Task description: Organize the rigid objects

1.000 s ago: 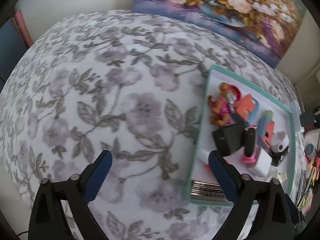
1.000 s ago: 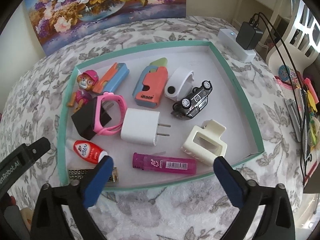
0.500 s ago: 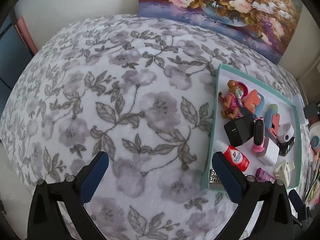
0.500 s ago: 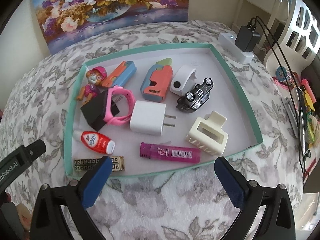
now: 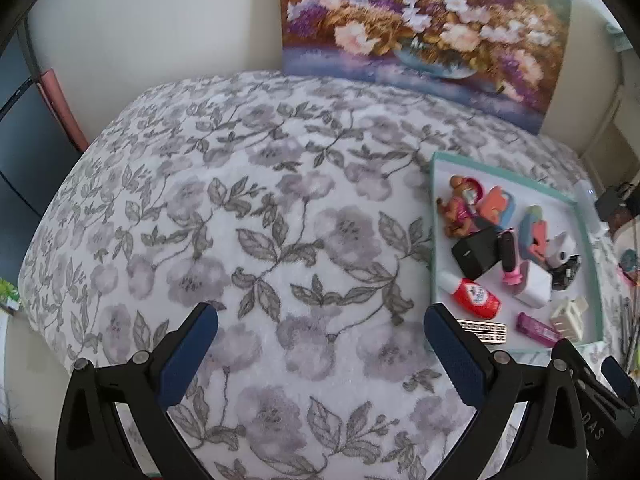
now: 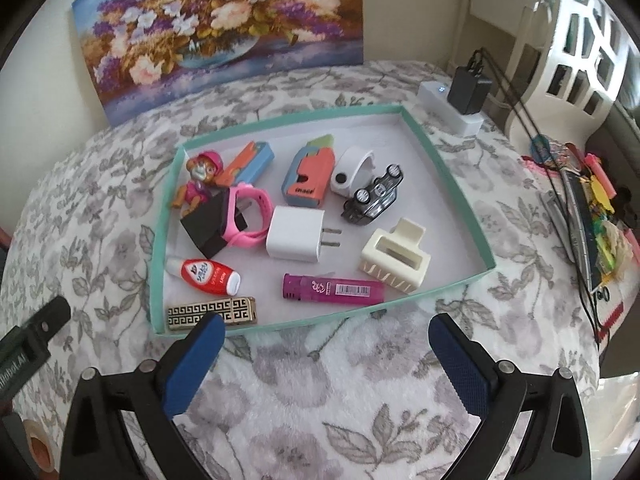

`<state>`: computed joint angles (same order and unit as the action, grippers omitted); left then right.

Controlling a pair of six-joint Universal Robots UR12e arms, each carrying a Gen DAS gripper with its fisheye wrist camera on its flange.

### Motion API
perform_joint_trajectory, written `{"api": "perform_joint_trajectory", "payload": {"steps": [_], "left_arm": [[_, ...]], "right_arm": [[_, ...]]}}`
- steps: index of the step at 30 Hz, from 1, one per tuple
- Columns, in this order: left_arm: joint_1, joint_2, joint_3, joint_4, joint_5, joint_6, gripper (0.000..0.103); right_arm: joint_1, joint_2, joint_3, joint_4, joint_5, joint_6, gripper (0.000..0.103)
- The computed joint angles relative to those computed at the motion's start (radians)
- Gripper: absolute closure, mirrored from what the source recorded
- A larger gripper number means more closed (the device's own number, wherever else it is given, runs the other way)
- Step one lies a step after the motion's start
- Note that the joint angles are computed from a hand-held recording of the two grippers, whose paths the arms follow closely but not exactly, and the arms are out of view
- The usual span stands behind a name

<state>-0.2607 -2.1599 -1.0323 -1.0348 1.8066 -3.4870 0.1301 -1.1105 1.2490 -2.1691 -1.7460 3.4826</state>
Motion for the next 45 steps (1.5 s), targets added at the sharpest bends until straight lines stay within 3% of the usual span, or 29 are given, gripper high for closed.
{"api": "perform_joint_trajectory", "payload": {"steps": [6, 18, 45], "left_arm": [[-0.003, 0.019, -0.023, 0.002, 0.002, 0.05, 0.0], [0.005, 0.058, -0.067, 0.019, -0.018, 0.043, 0.0], [-0.022, 0.062, -0.078, 0.075, 0.06, 0.145, 0.0]], "right_arm": [[0.009, -0.012, 0.009, -0.024, -0.014, -0.012, 0.0], [0.022, -0.037, 0.028, -0.057, -0.046, -0.026, 0.0], [0.036, -0.043, 0.038, -0.122, -0.056, -0.093, 0.0]]}}
